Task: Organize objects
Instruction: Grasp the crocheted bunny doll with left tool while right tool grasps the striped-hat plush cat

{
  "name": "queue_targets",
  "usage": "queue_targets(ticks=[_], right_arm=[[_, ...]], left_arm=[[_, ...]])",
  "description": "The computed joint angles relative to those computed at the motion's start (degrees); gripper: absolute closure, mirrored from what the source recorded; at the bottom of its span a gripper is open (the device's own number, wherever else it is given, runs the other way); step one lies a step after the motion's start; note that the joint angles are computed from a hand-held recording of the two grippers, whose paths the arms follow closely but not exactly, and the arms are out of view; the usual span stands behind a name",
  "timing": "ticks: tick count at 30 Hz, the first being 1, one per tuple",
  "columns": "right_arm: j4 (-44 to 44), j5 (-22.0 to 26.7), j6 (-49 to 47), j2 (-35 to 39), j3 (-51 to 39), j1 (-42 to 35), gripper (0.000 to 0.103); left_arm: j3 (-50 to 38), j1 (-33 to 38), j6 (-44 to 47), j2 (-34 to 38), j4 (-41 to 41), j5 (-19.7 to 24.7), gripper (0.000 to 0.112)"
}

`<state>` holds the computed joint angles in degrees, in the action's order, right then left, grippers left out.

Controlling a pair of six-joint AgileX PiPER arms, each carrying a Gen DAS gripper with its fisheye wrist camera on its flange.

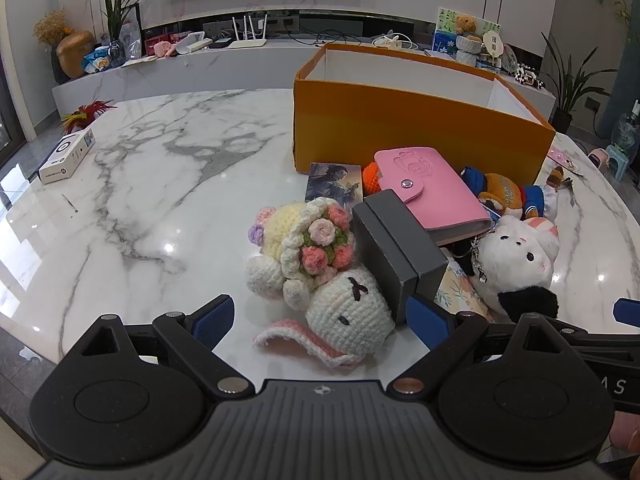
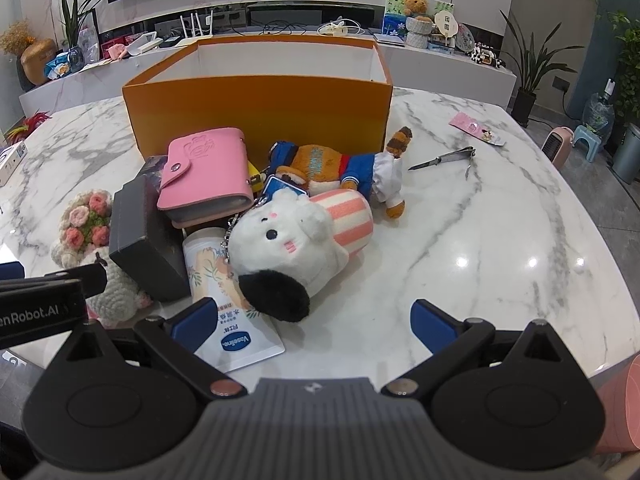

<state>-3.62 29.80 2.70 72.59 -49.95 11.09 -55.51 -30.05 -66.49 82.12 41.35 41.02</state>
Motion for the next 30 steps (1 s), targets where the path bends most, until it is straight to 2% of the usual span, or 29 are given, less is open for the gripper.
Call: queue_targets(ticks=[14,18,24,30], right_arm=[[1.44,-0.23,-1.59,0.27,0.3,-0.47,0.001],[7.06,-0.03,-7.61,0.89,0.25,-2.76,0.001],[14.12,0.23,-15.16,2.08,-0.04,-5.39,0.001],[16.83,0.32,-18.14,3.19,-0.31,-6.29,0.001]], left_arm=[[0.39,0.59,0.46,-0.1,-0.54,-0.45,0.009],[1.0,2.89,1.87,-0.61,-1.54,-1.17,0.009],[1.92,6.68,7.05,-1.04,-6.06,-4.58,0.009],[1.71,7.67,10.9,0.09,-7.77,-6.6,0.009]])
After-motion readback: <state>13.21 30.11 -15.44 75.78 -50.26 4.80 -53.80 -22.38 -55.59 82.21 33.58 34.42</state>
